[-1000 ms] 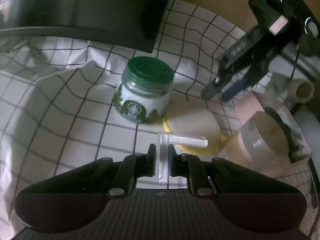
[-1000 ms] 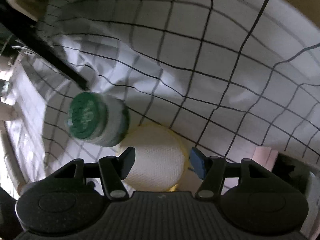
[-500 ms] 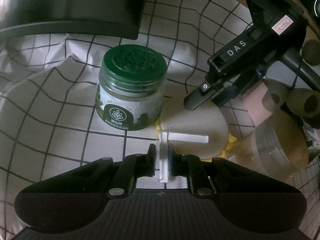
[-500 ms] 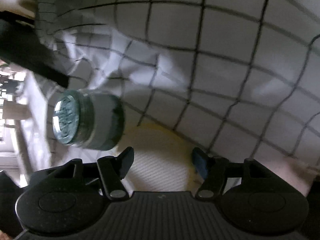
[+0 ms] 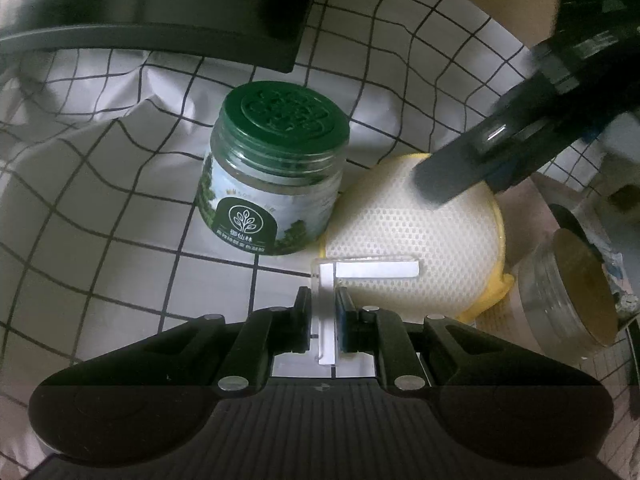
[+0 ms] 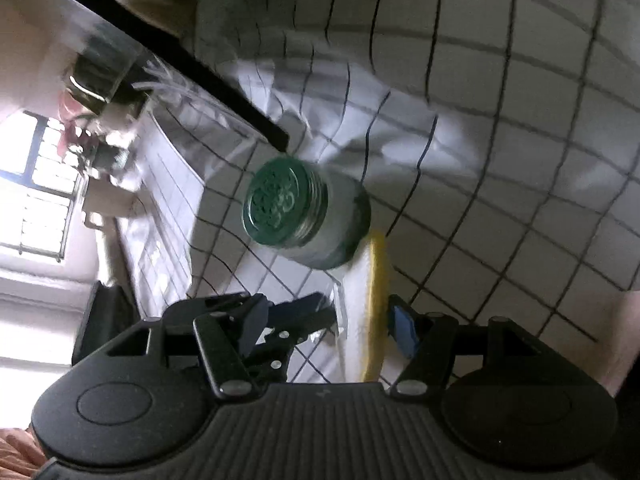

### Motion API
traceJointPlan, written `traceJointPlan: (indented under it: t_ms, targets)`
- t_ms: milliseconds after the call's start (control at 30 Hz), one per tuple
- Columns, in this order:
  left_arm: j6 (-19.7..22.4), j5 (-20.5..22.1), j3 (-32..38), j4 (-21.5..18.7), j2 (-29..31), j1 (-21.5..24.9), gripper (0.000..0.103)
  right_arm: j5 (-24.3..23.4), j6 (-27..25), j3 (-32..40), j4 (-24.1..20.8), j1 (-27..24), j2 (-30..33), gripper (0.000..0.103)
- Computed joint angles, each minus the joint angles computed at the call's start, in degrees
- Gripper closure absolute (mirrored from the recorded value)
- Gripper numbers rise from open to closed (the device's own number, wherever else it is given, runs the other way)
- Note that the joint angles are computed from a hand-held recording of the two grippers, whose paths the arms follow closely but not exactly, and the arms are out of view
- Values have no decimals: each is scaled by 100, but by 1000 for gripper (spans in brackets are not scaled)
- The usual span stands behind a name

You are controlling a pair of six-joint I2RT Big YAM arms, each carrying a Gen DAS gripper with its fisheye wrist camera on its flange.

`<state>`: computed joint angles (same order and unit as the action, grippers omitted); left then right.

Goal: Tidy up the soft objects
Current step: 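Grasp the yellow-rimmed mesh sponge with the right tool while the left tool holds the tab, then carry the sponge and tab into the pink box and release both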

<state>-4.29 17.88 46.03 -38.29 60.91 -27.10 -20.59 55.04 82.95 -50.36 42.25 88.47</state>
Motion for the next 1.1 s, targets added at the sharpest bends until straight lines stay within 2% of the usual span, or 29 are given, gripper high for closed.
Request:
traceJointPlan:
  t_ms: [67, 200, 300, 400, 500, 733, 867, 1033, 1100]
  targets:
    - [-26, 14, -10, 21, 3, 6, 88, -66, 145, 198, -148, -14, 327, 40]
    - [-128, 67, -46, -7, -47, 73, 88, -14, 241, 252, -277, -56, 414, 57]
    - [-146, 62, -76, -64, -115, 116, 88, 275, 152, 264, -526, 9, 256, 75]
    - [-109, 1, -66, -129, -175, 112, 88, 717, 120, 218, -658, 96, 41, 87]
    - [-59, -18, 8, -191, -326, 146, 88, 1251, 238, 313, -806, 223, -178, 89]
    - [247, -357, 320, -371, -855, 243, 88, 2150, 371, 800, -1004, 617, -460, 89]
    - [422, -536, 556, -545, -1183, 138, 88, 3068, 510, 1093, -1260, 1008, -686, 89]
    - [450, -841, 831, -628, -1410, -416, 88, 4747, 945, 1243, -1798, 1714, -1123, 89]
    - [382, -927, 953, -658, -1405, -716, 88, 5475, 1377, 1205, -2148, 2071, -1349, 89]
